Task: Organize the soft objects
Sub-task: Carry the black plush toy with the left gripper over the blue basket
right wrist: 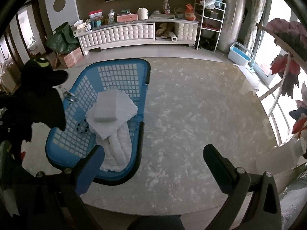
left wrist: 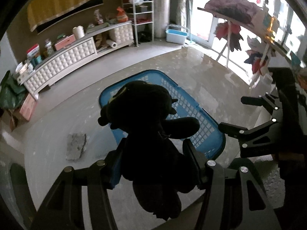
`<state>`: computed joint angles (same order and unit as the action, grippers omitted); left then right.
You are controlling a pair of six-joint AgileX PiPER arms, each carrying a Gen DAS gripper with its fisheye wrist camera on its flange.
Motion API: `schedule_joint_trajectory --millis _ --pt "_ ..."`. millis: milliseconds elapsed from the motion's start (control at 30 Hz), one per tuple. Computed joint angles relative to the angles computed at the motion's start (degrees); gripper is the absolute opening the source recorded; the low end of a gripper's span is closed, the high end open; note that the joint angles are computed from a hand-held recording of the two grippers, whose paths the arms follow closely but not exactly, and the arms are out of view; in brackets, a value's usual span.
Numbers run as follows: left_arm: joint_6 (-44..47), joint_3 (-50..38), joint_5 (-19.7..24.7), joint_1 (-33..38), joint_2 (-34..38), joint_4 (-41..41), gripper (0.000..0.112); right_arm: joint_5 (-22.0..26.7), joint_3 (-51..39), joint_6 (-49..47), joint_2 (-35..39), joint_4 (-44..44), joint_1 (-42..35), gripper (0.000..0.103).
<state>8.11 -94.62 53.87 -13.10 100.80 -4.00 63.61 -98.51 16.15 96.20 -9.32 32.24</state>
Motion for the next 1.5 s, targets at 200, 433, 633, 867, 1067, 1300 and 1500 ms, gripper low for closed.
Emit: schedule_joint_trajectory --millis 200,433,633,867,1067,1300,1500 --pt "4.5 -5.1 1.0 -1.3 5.6 -1.0 0.055 -2.3 1.3 -0.7 0.1 1.9 -2.0 0.103" --pt "11.7 -9.2 1.6 -1.5 11.3 -3.4 0.055 -3.0 1.1 -1.5 1.2 3.1 -3.0 0.103" --pt "19.7 -10.2 3.2 0.3 14.5 -9.0 0.055 -3.1 0.9 -1.6 1.8 3.6 -3.3 0.103" --pt "22.1 -13.2 5.1 0.0 18.8 -8.4 0.055 -2.3 -0.1 -1.3 3.1 3.9 -3.4 0.103" --pt "22.3 -19.8 10.7 -0.3 23.9 -8.2 0.055 -1.7 -1.1 -1.5 4.3 4.3 -3.7 0.103" --pt "22.2 -25.3 14.5 -0.8 27.1 -7.4 0.057 -0.9 -2.2 -2.5 5.4 5.2 -4.1 0.103" --pt "21.3 -26.8 15.0 -1.8 28.5 -4.4 0.058 -0.8 -2.1 -2.4 5.7 6.0 -4.6 0.103"
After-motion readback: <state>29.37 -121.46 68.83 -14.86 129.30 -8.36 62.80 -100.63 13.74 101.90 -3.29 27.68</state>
